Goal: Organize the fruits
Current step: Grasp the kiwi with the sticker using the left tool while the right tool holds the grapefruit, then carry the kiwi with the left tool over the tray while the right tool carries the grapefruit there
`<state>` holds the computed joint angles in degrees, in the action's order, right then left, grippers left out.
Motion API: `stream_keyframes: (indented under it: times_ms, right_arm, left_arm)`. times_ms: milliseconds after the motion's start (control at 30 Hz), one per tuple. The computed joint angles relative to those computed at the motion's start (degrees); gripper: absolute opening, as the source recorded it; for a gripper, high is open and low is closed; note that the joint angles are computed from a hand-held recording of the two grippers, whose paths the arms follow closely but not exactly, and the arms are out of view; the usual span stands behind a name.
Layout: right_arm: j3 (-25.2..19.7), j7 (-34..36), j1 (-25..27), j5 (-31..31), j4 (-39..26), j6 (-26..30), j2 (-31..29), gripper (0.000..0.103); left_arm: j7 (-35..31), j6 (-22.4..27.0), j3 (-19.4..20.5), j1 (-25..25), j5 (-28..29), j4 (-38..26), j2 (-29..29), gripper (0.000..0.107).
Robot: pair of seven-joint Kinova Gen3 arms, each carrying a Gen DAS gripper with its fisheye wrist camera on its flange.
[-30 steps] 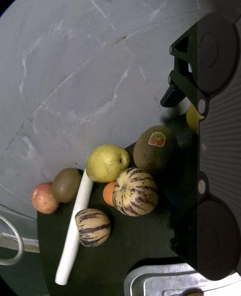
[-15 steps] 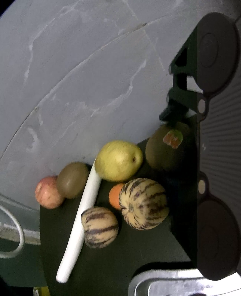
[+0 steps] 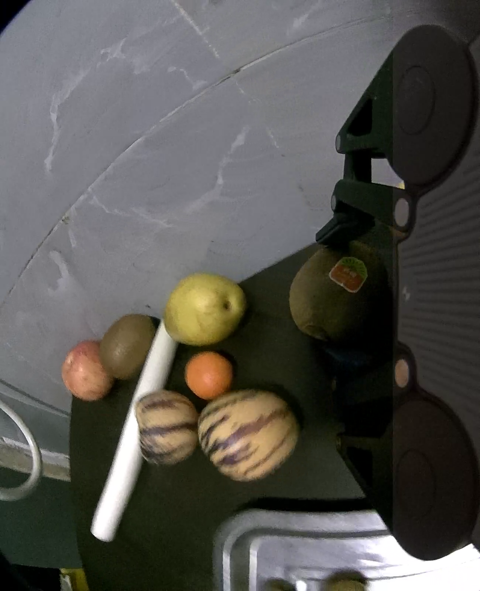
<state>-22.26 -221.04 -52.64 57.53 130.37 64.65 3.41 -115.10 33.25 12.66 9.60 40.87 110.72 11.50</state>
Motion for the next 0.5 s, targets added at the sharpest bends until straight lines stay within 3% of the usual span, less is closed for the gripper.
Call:
stream_keyframes:
  times_ms: [200, 500]
  right_arm:
    - [-1.3, -1.5, -1.5, -0.2, 0.1, -0.1, -1.1, 0.059]
    - [-2.5, 2.6, -3.0, 3.1, -3.3, 0.0, -1.3, 0.059]
  left_arm:
    - [-4.3, 3.6, -2.2, -3.3, 5.0, 5.1, -4.8, 0.06]
    - [-6.9, 8.2, -10.4, -6.5, 7.9, 10.7, -15.1, 0.06]
